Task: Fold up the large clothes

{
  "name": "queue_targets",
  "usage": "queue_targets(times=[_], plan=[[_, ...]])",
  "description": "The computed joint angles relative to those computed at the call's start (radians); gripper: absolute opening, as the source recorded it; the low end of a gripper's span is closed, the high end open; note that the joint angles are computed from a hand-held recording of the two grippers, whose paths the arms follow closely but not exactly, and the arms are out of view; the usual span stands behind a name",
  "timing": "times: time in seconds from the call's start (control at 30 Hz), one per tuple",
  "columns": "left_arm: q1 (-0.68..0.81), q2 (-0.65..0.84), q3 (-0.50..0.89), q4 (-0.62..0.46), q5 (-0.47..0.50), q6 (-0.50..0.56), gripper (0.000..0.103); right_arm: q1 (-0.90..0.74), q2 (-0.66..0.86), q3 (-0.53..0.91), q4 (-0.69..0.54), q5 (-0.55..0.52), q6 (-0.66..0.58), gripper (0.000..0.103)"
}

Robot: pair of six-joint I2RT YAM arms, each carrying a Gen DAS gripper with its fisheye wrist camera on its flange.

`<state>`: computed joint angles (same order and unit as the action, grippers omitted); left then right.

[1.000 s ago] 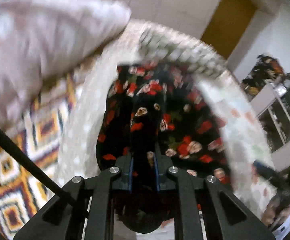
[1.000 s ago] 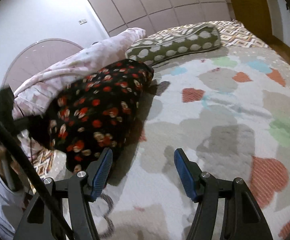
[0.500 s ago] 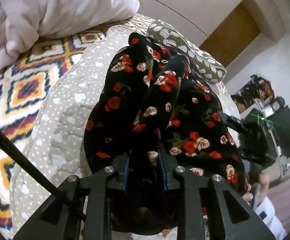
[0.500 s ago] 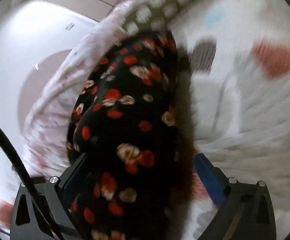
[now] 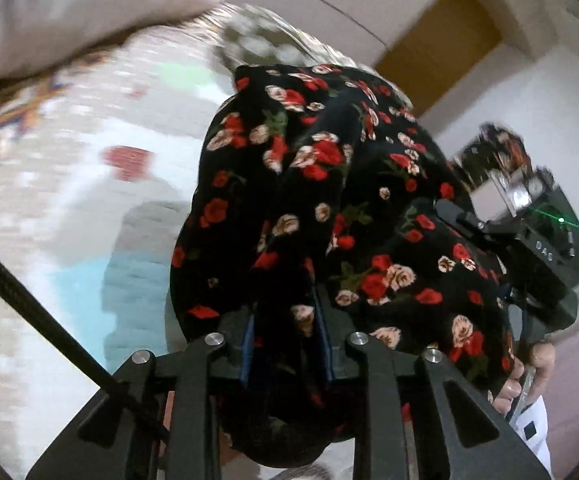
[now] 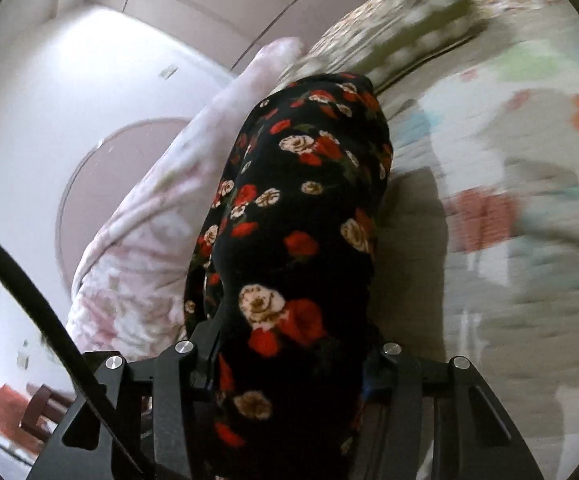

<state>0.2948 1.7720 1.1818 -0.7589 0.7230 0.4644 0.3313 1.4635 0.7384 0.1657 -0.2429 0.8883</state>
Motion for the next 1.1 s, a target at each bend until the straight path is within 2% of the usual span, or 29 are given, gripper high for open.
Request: queue_targets(times=[0.07,0.13,0.2,0.23,0.33,0.4,0.43,0.47,0.5,0.53,0.6,0.63,0.7,0.8,0.9,0.97,1.03,1.1], plan=[[-0.053,-0.04,-0.066,0.102,-0.045,-0.077,0.032,-0.077,-0.039,-0.086,-0.006,-0.044,0.011,0.057],[-0.078,-0.083,-0.11,0.151,-0.078,-0.116,0.035,-0.117,-0.008,-0.121,0.001,-0.073,0.031,0.071],[-0.077,-0.116,-0.1,0.097,-0.1,-0.078,0.039,-0.127,-0.013,-0.164,0.036,-0.057,0.06,0.078],[-0.07,-0.122,-0.083,0.055,-0.099,-0.051,0.044,-0.123,-0.04,-0.164,0.012,-0.036,0.066,0.078],[0.006,-0.174,-0.06,-0.073,-0.06,0.049,0.055,-0.085,-0.146,-0.106,-0.168,0.074,0.045,0.078],[0.081,-0.201,-0.049,-0.147,-0.023,0.135,0.067,-0.074,-0.249,-0.053,-0.32,0.149,-0.021,0.078],[0.128,-0.217,-0.056,-0.166,-0.01,0.175,0.075,-0.046,-0.297,-0.02,-0.392,0.214,-0.043,0.078],[0.165,-0.225,-0.064,-0.17,-0.007,0.201,0.078,-0.03,-0.332,0.009,-0.444,0.257,-0.068,0.077],[0.212,-0.236,-0.084,-0.163,-0.012,0.232,0.078,-0.013,-0.35,0.03,-0.472,0.278,-0.075,0.069],[0.242,-0.231,-0.095,-0.152,-0.02,0.254,0.078,0.0,-0.358,0.053,-0.484,0.278,-0.078,0.049],[0.305,-0.219,-0.13,-0.123,-0.039,0.303,0.078,0.031,-0.33,0.109,-0.485,0.233,-0.074,0.025],[0.322,-0.211,-0.147,-0.092,-0.049,0.312,0.078,0.041,-0.304,0.127,-0.473,0.207,-0.076,0.017],[0.348,-0.209,-0.216,0.035,-0.087,0.323,0.078,0.084,-0.2,0.189,-0.437,0.176,-0.083,0.014],[0.37,-0.158,-0.277,0.181,-0.14,0.327,0.078,0.137,0.017,0.31,-0.388,0.162,-0.081,0.014],[0.402,-0.094,-0.284,0.231,-0.11,0.343,0.079,0.138,0.232,0.431,-0.343,0.079,-0.05,0.014],[0.412,-0.099,-0.294,0.239,-0.088,0.361,0.083,0.139,0.371,0.512,-0.324,0.072,-0.044,0.013],[0.404,-0.101,-0.307,0.257,-0.094,0.366,0.086,0.129,0.442,0.531,-0.263,0.04,-0.024,0.004],[0.399,-0.112,-0.326,0.273,-0.094,0.373,0.089,0.126,0.469,0.516,-0.202,0.056,0.014,0.0]])
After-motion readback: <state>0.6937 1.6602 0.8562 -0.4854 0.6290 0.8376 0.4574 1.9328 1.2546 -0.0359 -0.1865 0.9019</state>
